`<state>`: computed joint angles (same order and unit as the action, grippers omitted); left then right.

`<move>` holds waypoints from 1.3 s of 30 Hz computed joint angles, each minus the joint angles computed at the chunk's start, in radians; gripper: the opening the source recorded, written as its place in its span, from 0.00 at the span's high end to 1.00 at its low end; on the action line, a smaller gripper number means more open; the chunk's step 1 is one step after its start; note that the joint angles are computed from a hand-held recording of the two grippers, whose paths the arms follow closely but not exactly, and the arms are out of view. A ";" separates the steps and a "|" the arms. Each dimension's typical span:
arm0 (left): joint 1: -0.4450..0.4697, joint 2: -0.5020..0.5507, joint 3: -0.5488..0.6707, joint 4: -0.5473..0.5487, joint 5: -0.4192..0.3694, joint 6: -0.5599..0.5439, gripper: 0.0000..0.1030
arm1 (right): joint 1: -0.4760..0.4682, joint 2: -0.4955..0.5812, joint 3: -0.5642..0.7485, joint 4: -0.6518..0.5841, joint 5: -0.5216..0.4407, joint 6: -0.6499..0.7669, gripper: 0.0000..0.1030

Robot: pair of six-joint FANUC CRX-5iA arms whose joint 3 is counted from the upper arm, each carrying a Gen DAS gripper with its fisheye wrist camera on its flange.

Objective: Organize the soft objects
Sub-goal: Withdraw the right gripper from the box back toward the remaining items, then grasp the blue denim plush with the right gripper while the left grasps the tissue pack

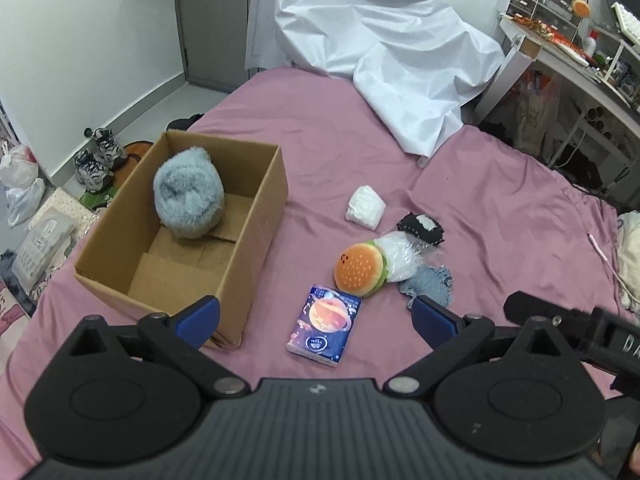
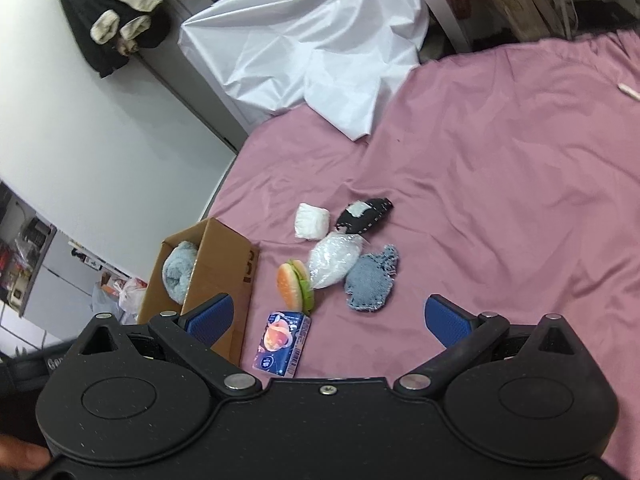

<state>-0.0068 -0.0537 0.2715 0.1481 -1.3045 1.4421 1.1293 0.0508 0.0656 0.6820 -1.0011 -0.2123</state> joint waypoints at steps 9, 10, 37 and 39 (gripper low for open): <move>-0.012 0.002 -0.064 -0.004 0.040 0.047 0.04 | -0.042 -0.016 -0.055 -0.033 0.081 -0.072 0.07; -0.015 0.002 -0.071 -0.005 0.047 0.052 0.04 | -0.047 -0.016 -0.058 -0.042 0.093 -0.077 0.10; -0.057 0.082 -0.164 -0.059 0.143 0.139 0.22 | -0.123 0.061 -0.025 -0.218 0.159 -0.057 0.37; -0.055 0.091 -0.165 -0.061 0.142 0.149 0.23 | -0.127 0.066 -0.020 -0.227 0.158 -0.049 0.37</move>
